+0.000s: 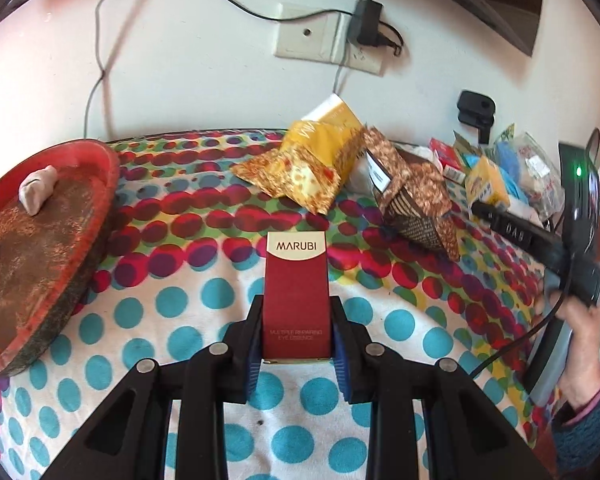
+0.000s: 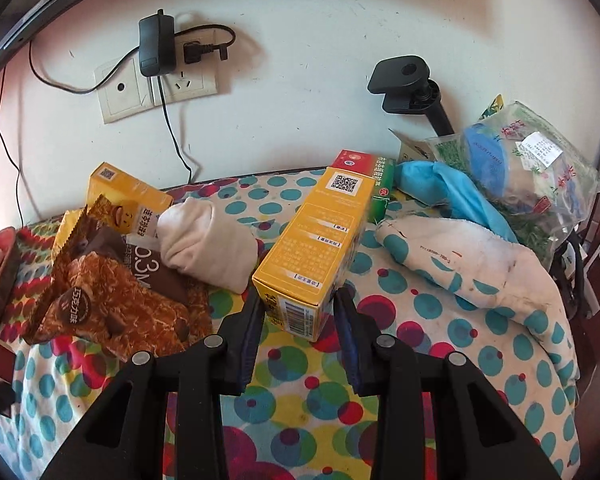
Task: Organize objects
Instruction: 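Grasp the yellow box with the right tool while the left tool lifts the MARUBI box, then lower the MARUBI box onto the red tray with the left tool and open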
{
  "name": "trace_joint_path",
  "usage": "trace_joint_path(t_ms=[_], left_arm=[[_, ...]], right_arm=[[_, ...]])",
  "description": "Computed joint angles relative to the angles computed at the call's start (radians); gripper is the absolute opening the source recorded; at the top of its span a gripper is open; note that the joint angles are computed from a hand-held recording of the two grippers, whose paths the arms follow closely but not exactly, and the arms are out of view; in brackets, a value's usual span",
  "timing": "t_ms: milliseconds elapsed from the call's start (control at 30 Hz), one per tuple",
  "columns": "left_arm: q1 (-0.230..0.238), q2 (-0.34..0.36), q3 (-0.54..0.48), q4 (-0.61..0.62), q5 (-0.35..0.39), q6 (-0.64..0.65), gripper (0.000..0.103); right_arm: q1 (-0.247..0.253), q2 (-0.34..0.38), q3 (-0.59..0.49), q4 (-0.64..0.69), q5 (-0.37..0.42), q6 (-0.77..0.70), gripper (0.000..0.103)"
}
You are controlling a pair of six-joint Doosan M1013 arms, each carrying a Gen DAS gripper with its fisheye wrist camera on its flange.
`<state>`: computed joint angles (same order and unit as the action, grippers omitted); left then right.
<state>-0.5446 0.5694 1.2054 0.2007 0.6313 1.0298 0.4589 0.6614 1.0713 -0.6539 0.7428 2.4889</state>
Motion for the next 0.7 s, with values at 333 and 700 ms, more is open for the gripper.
trace_joint_path(t_ms=[333,700], left_arm=[[0.018,-0.035,0.029,0.033,0.007,-0.063,0.030],[0.042,-0.064,0.031,0.154,0.095,-0.130,0.030]], right_arm=[[0.008,0.025,-0.048,-0.006,0.113,0.033,0.033],[0.014,0.043,-0.076,-0.001,0.146,-0.001,0.033]])
